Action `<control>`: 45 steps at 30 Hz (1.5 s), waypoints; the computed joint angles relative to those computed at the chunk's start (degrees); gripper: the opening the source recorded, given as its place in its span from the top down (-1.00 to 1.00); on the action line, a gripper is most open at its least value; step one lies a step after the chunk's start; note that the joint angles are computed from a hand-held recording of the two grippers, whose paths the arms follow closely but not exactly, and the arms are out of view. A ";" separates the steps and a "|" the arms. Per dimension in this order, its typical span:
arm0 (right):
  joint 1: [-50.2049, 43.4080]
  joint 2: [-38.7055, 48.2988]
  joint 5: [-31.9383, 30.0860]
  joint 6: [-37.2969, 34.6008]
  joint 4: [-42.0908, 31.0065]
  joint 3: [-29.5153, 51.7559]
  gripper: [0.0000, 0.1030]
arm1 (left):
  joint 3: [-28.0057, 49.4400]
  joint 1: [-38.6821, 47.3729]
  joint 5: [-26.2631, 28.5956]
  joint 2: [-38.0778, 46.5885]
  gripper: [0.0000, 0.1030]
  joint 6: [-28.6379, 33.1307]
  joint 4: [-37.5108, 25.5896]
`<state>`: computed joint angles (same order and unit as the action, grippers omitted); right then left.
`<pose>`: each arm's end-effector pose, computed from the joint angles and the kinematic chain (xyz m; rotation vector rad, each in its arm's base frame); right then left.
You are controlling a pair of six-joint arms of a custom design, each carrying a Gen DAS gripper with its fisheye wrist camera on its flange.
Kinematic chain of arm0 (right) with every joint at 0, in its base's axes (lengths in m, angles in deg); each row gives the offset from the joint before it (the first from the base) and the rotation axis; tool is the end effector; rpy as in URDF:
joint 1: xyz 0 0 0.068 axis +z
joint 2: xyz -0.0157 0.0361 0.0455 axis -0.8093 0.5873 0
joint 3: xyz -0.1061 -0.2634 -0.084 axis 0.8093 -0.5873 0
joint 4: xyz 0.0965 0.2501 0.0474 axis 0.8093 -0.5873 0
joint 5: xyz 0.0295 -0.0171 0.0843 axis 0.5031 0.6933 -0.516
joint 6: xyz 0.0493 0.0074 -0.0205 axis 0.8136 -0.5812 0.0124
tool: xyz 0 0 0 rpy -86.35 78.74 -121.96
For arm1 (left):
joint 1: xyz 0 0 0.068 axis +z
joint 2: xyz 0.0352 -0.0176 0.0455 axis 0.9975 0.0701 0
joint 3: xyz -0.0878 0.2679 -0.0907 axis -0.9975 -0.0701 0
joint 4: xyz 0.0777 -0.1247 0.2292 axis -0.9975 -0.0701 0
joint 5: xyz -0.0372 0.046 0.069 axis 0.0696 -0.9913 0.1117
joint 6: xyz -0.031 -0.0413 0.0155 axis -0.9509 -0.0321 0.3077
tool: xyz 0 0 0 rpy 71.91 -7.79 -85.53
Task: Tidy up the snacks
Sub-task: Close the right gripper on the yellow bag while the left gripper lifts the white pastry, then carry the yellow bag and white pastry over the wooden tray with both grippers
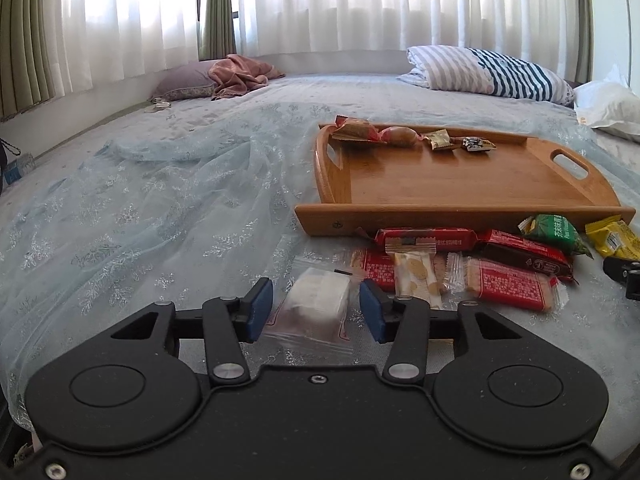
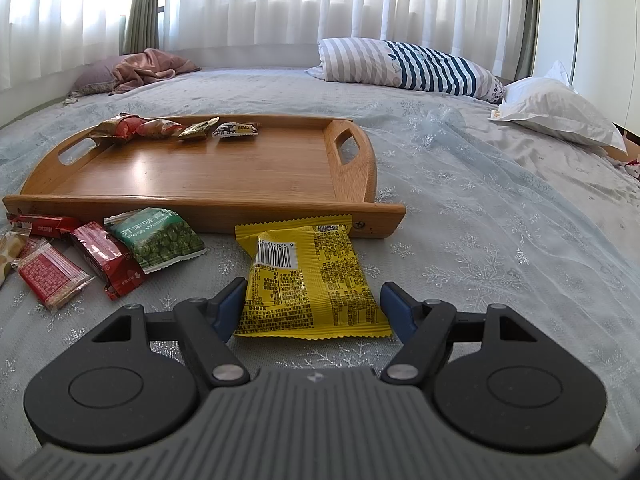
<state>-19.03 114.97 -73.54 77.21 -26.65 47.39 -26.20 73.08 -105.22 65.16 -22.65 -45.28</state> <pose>0.2440 0.1591 0.1147 -0.3727 2.1311 0.1240 0.1292 -0.0096 0.1213 -0.4502 2.1110 0.3196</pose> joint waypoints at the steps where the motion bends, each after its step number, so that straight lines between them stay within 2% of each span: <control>1: 0.03 0.02 0.00 0.13 -0.03 0.02 -0.55 | -0.35 0.29 0.29 -0.29 0.19 0.26 0.55; 2: 0.06 0.03 0.03 0.22 -0.06 0.03 -0.55 | -0.70 0.33 0.43 -0.89 0.29 0.41 0.87; 7: 0.52 0.43 1.59 0.78 -0.04 0.18 -0.56 | -1.38 -0.33 0.91 -0.78 0.39 0.29 2.40; 10: 1.17 0.59 2.45 0.57 0.24 0.15 -0.43 | -1.67 -1.26 0.39 -1.25 0.39 -0.33 2.69; 16: 2.44 1.06 5.61 2.73 2.42 -0.81 -0.36 | -1.40 -4.25 -2.92 -0.75 0.39 -1.00 2.06; 21: 2.55 0.22 6.01 4.32 1.32 -0.80 -0.34 | -1.07 -5.07 -3.95 -4.91 0.39 -2.57 -1.82; 24: 2.12 -1.33 5.53 5.56 -0.42 -0.90 -0.34 | -0.39 -7.45 -7.27 -8.48 0.39 -3.35 -5.56; 26: 2.09 -2.53 5.75 6.74 -0.92 -1.36 -0.34 | -0.20 -8.01 -8.12 -9.37 0.39 -3.59 -5.76; 28: 2.04 -3.75 5.55 7.43 -1.58 -1.70 -0.34 | 0.07 -7.22 -6.50 -8.81 0.39 -2.36 -4.64; 33: 2.01 -6.00 4.06 7.17 -2.53 -1.59 -0.34 | 0.76 -8.88 -6.94 -5.70 0.39 -1.17 0.00; 37: 3.24 -6.08 6.58 5.92 -2.25 -0.64 -0.34 | 1.49 -10.90 -8.70 -3.04 0.39 1.42 4.50; 42: 3.09 -6.72 5.64 5.98 -2.63 0.95 -0.34 | 2.71 -10.37 -7.41 -0.42 0.39 4.83 9.57; 45: 3.33 -5.66 7.27 4.90 -3.24 2.99 -0.34 | 3.49 -11.75 -9.70 2.76 0.39 7.35 13.09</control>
